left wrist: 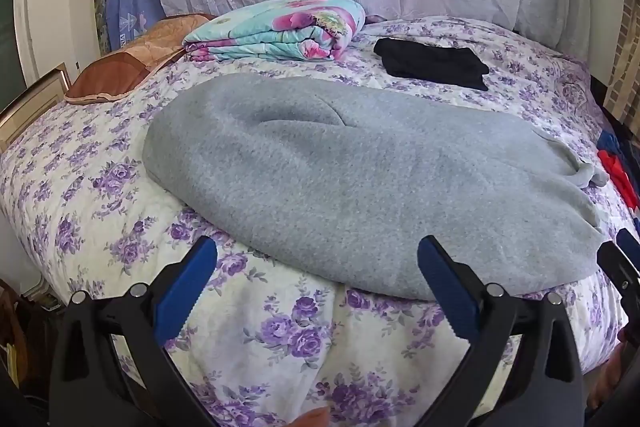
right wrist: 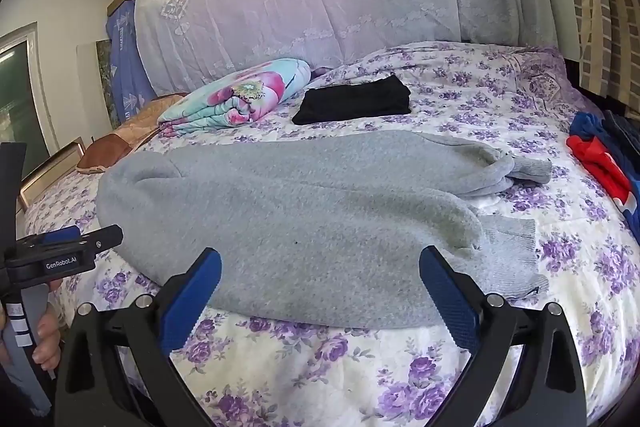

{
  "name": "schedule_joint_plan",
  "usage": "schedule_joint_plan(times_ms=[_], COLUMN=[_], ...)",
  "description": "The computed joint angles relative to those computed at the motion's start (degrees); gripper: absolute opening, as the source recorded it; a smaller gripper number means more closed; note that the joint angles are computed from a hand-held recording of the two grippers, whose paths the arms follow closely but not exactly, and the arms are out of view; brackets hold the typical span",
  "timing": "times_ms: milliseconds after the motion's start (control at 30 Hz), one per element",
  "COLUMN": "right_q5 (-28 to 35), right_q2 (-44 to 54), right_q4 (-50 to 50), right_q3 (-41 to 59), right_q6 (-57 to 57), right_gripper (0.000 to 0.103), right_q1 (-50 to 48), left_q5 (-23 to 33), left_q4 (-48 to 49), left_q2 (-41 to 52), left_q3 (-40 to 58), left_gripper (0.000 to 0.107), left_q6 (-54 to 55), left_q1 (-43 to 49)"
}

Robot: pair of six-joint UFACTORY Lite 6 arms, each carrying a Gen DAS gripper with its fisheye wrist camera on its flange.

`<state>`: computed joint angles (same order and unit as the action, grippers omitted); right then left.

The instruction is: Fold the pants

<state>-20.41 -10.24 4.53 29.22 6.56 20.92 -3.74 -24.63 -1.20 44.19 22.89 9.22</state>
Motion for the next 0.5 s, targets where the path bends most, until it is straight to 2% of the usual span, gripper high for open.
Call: schedule_joint_plan(times_ms=[67,200,500], right_q5=[0.6,0.3,-0.5], right_q2=[0.1,0.1,1.0], right_q4=[-5.0,-5.5,-9.4], right_q3=[0.4,0.2,-0.1], right_q6=[4.1,4.6,8.1], right_gripper=[0.099,0.099,0.099], right_q1=[-1.7,-1.7,-2.9], left_q5=[-0.6,0.1,0.3], left_q4=[4.8,-6.9,-10.1], left_q2=[0.3,0.4,0.4], left_q3=[-0.4,0.2,0.4], left_gripper=[0.098,0.098,0.098], left_q6=[-4.9,6.3,9.5], left_q1=[-0.1,-0.3,-0.4])
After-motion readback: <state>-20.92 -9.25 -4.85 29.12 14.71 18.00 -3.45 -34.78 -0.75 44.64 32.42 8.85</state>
